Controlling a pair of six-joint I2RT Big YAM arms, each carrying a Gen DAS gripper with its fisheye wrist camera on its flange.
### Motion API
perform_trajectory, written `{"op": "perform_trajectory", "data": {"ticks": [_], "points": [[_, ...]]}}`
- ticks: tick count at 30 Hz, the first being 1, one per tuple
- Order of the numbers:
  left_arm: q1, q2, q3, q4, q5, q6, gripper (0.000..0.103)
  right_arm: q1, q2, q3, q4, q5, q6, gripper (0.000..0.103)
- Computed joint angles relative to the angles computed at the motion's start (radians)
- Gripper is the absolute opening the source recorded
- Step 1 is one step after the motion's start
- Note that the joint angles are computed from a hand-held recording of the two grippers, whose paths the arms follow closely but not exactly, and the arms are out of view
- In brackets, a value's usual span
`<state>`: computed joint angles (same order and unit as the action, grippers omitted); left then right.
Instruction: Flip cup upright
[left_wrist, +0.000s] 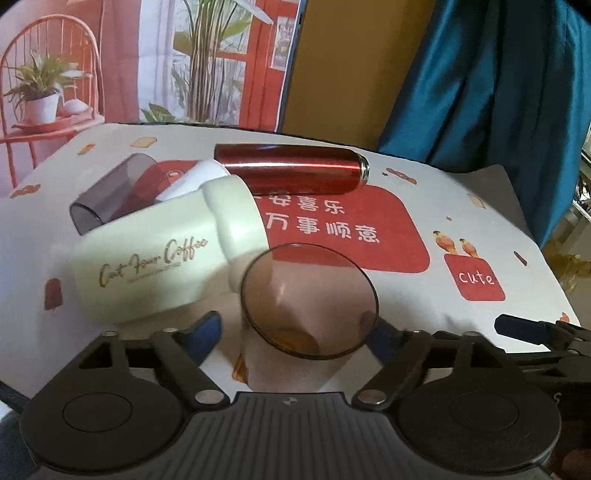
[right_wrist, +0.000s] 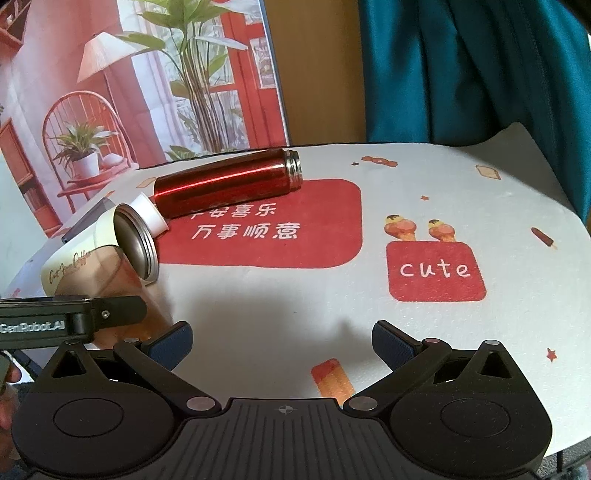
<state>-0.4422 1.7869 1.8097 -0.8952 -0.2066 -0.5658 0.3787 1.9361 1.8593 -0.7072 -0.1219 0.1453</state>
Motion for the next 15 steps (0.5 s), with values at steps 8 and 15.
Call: {"op": "perform_trajectory", "data": {"ticks": [8,15], "points": [[0.007,-0.057,-0.003,-0.06,0.021,0.01,0.099,0.003,-0.011,0.033,-0.05,-0.025,0.0,0.103],[0.009,-0.143,-0.041,-0.117,-0.037,0.042,0.1,0.018,-0.043,0.07,-0.174,-0.094,-0.036,0.103]]}}
